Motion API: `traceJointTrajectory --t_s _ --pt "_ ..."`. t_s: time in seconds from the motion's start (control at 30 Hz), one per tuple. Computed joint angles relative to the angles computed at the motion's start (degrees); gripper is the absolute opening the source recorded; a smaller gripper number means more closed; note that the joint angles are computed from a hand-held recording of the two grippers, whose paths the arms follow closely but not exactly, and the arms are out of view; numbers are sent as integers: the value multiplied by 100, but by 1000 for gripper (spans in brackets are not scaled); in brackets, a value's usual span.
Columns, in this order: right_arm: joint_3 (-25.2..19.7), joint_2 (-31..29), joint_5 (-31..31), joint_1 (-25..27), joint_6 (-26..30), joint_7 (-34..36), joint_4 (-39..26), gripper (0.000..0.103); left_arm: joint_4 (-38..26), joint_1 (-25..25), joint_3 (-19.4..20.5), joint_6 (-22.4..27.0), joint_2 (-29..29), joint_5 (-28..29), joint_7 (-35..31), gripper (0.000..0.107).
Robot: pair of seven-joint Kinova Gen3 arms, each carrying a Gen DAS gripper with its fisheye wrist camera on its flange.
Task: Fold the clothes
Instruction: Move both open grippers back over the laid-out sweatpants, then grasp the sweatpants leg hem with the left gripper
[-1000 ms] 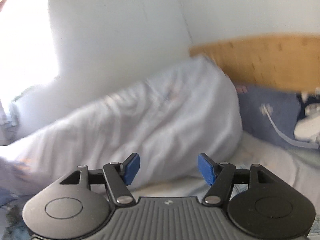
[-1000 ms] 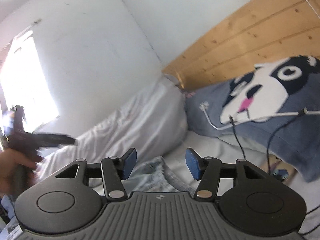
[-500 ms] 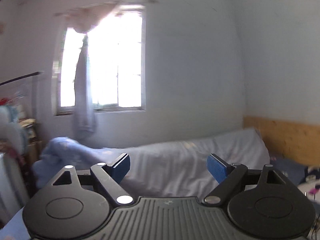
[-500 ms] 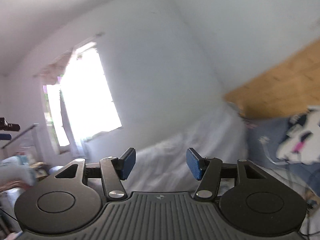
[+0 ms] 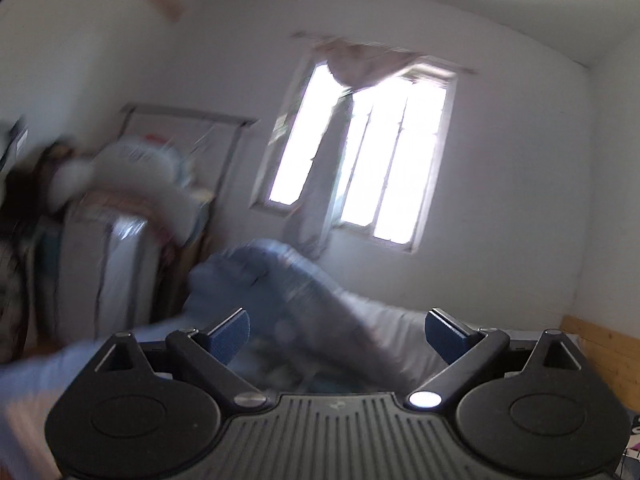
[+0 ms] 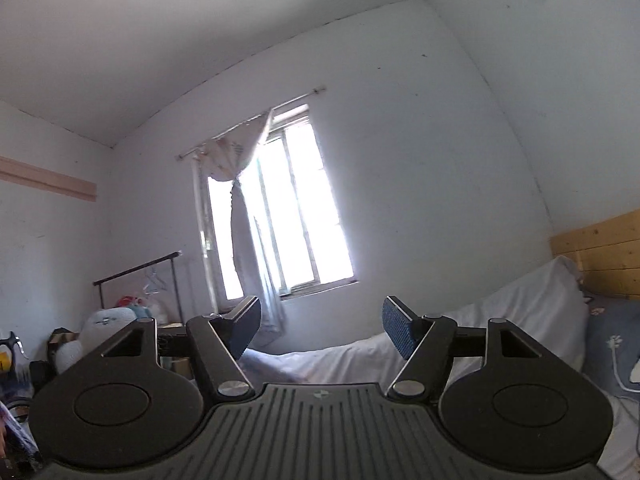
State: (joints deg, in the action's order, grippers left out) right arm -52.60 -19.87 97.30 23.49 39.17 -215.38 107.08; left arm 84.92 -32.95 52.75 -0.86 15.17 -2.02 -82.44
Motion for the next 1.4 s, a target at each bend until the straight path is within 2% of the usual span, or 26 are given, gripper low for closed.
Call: traceJointTrajectory --t_s 0.03,0.13,0.2,0.27,0.33,0.37,0.47,0.6,0.73,0.83,0.87,0.97,1.07,1.27,1.4 --pt "-166 43 -94 64 3 144 -79 70 265 -199 93 -121 34 23 34 97" --pt "-705 347 -474 131 105 843 -372 70 849 -475 15 -253 139 17 451 97" --pt "-1159 737 -527 13 503 1309 -555 70 1121 -763 153 -235 322 -12 735 97" --pt "-1595 1175 -570 -140 969 1765 -757 70 1313 -909 129 -242 539 -11 1016 97" --pt "-2029 1607 -469 -243 1435 1956 -896 70 1480 -1101 205 -271 795 -68 1212 97" --pt "-2100 1828 -365 -435 1668 1991 -941 70 1553 -1162 215 -284 918 -100 1293 97" --pt "-1971 2362 -100 -1180 2235 2121 -1055 70 1679 -1234 208 -232 1194 -206 1434 96" --pt "-1966 2796 4 -1599 2579 2395 -1223 70 2051 -1387 307 -252 1342 -135 1575 96" --pt "-1643 2832 -115 -1879 2470 2480 -1250 70 2510 -1336 163 -473 1287 -61 1977 96" --pt "-1541 2913 -125 -1959 2387 2491 -1279 70 2645 -1167 -89 -460 1279 -220 2154 96" --pt "-1429 2919 -131 -2063 2353 2491 -1275 70 2708 -1188 -56 -560 1372 -282 2218 96" --pt "-1282 3001 -124 -2252 2320 2566 -1291 70 2842 -1372 268 -859 1846 -505 2524 96" --pt "-1053 3108 -200 -2532 2343 2782 -1379 70 3029 -1628 707 -1391 2528 -900 2780 95" --pt "-684 3112 -398 -2892 2386 3082 -1435 70 3208 -1704 872 -2038 3414 -1703 3097 93" --pt "-371 2983 -528 -3036 2375 3062 -1368 70 3307 -1851 1007 -2386 3986 -2345 3303 82"
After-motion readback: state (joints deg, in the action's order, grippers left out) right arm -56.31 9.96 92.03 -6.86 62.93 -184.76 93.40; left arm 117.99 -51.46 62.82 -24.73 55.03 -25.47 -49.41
